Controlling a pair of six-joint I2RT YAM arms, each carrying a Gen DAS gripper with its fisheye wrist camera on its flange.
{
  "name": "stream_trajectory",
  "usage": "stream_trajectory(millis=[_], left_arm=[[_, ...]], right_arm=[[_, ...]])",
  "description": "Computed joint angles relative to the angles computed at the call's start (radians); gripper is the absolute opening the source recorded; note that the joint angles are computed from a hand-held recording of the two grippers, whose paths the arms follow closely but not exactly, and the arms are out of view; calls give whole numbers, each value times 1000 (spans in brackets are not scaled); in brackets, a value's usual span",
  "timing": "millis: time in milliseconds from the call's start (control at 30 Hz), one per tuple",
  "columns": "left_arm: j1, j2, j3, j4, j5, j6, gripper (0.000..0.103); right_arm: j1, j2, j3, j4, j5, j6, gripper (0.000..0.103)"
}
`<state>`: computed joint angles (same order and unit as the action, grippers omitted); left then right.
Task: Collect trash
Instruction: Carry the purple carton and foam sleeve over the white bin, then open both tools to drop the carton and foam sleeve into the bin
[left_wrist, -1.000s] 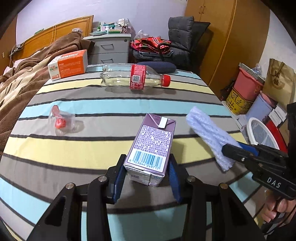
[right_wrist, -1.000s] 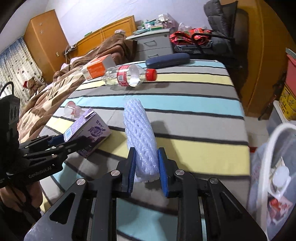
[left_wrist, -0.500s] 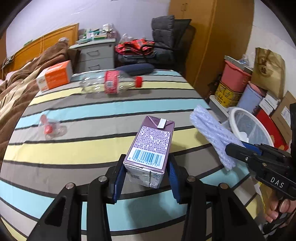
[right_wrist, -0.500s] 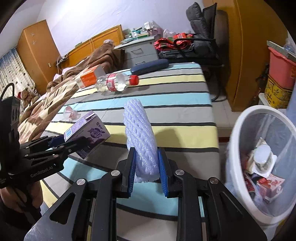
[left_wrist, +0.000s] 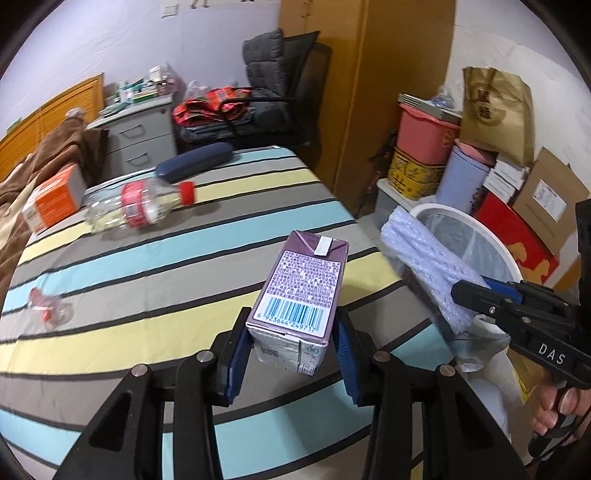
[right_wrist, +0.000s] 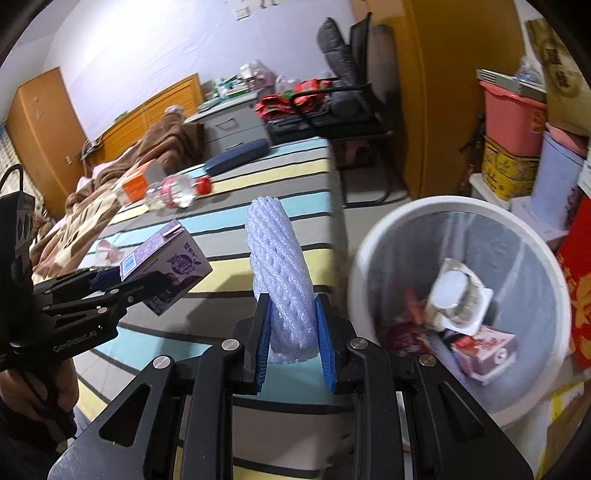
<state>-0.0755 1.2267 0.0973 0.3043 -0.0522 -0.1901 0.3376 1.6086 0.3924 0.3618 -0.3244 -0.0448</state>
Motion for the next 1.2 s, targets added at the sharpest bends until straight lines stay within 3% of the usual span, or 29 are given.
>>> stream_trajectory(millis=[600, 1200], left_arm=[[-257, 278, 209, 83, -16, -73, 45], [-366, 559, 437, 82, 32, -98, 45]], right_arm=[[-316, -42, -26, -26, -47, -61, 24], [-405, 49, 11, -29, -38, -69, 24]])
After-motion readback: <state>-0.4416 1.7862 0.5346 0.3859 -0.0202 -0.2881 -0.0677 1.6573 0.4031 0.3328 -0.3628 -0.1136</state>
